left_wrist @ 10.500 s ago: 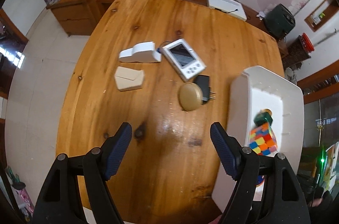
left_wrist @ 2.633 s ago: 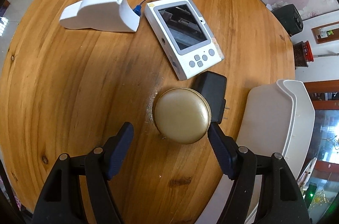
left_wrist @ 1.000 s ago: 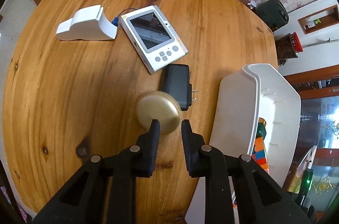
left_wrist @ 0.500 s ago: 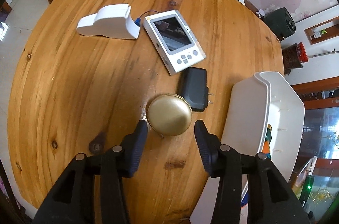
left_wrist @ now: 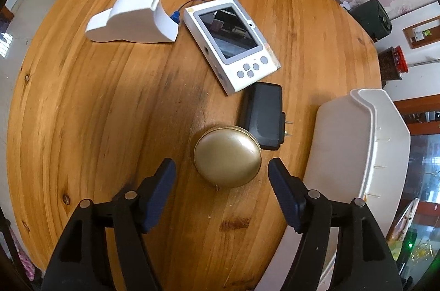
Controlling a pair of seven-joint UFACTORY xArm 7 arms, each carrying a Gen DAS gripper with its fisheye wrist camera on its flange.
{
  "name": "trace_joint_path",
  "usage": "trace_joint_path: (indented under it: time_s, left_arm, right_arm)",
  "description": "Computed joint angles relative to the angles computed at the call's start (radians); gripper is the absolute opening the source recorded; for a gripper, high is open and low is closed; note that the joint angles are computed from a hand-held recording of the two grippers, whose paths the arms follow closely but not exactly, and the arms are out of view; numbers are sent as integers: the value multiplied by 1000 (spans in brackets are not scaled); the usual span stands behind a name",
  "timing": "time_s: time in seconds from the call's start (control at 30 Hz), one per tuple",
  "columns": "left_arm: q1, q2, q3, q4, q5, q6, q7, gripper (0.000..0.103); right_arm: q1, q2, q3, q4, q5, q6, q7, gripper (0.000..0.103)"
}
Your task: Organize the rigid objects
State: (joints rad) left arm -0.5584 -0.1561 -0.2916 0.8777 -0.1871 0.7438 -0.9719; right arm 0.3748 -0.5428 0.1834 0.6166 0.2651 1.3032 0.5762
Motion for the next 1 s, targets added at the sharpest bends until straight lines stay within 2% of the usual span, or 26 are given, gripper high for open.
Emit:
trace_joint_path:
  time_s: [0.4, 0.57, 0.6, 0.67, 0.87, 1.0]
  left_arm:
    - [-6, 72, 1, 41, -11, 13, 24, 72]
    - [-10, 112, -2, 78, 25, 23, 22, 71]
    - [-11, 121, -2, 87, 35, 27, 20, 70]
    - [-13, 131, -3, 99, 54, 33, 13, 59]
    - [-17, 141, 0, 106, 54, 23, 8, 59]
    - [-12, 94, 6, 68, 29, 39, 30, 59]
  right_arm:
    - [-8, 10, -11, -16, 7, -8, -6, 8]
    - [-12, 1, -15, -27, 9, -9, -9, 8]
    - [-13, 2, -15, -25, 9, -9, -9, 8]
    - [-14, 2, -15, -26, 9, -8, -9, 8]
    - [-12, 0, -12, -27, 11, -10, -9, 8]
    - [-8, 2, -8, -22, 12, -11, -7, 8]
